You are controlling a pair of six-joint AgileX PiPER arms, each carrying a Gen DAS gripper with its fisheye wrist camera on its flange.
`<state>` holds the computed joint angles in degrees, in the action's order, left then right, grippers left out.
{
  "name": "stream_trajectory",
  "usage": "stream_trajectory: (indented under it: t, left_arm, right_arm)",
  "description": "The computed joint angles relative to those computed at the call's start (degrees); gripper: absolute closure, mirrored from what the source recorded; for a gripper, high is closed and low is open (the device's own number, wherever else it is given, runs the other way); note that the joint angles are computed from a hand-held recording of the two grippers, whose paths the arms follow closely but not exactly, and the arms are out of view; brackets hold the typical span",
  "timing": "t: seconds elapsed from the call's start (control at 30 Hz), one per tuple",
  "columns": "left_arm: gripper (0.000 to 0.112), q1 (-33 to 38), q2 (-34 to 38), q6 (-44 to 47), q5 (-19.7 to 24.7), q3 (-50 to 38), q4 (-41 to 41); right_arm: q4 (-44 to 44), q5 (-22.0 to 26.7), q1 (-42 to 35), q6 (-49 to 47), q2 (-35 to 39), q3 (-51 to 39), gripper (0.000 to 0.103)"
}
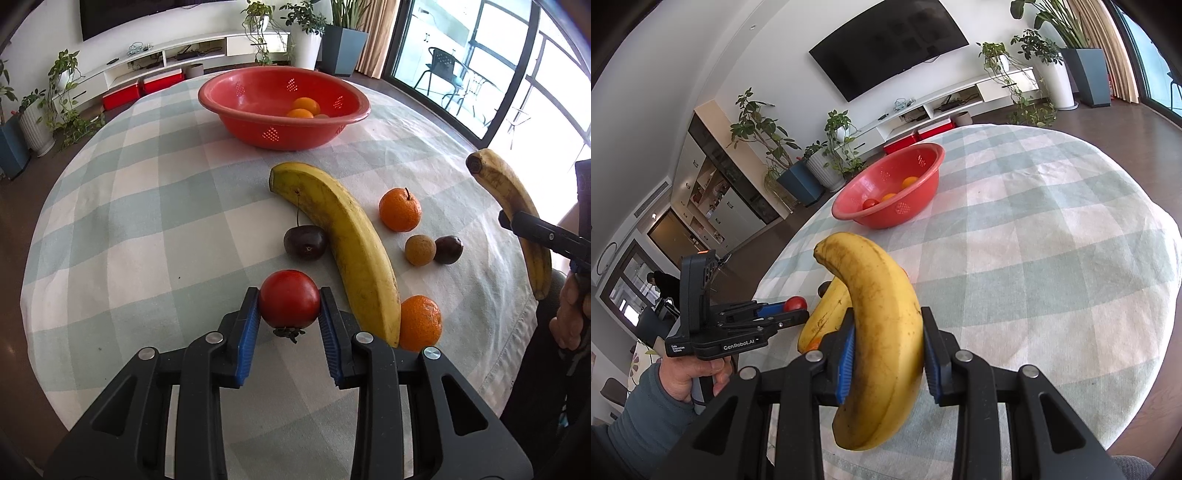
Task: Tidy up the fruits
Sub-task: 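Carry the tomato and banana into the red bowl and open both tools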
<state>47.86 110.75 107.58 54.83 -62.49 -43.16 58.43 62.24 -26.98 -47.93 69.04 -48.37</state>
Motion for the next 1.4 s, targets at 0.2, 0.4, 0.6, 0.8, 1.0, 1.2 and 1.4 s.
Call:
stream_trajectory:
  t: [0.2, 0.4, 0.6, 0.8, 1.0, 1.2, 1.4]
  left_arm:
    - [0.083, 2.25, -1.96, -1.98, 8.24, -4.09, -1.31]
    - [0.083, -1.31, -4.39, -6.92, 12.08, -9.56, -4.55]
    - [0.083, -9.80, -3.05, -16.69, 11.62, -18.95, -6.61]
    - [0.083, -19.18, 2.57, -26.03, 5.67, -28.28, -4.28]
    - [0.083, -24.75, 9.78, -30.42, -0.24, -32.85, -0.49]
    - [0.083, -27.49, 14.40, -31.39, -4.36, -34.49, 1.07]
    - [0.083, -29.72, 16.95, -31.79, -7.84, -35.06, 2.43]
  right_arm:
    - [-0.54, 1.20, -1.75, 1.92, 1.55, -2.67, 0.069]
    - [-1.00, 2.21, -4.29, 4.61, 5.60, -12.51, 0.069]
    - [-5.02, -1.42, 2.04, 13.18, 13.87, -30.14, 0.069]
    - [-14.18, -4.00, 13.33, 24.90, 27.39, -50.80, 0.069]
    - [-25.10, -3.60, 22.03, 33.08, 40.23, -65.83, 0.069]
    - [-33.18, -2.44, 26.29, 37.56, 48.38, -72.48, 0.069]
    - [-37.83, -1.91, 27.93, 40.30, 51.88, -74.19, 0.069]
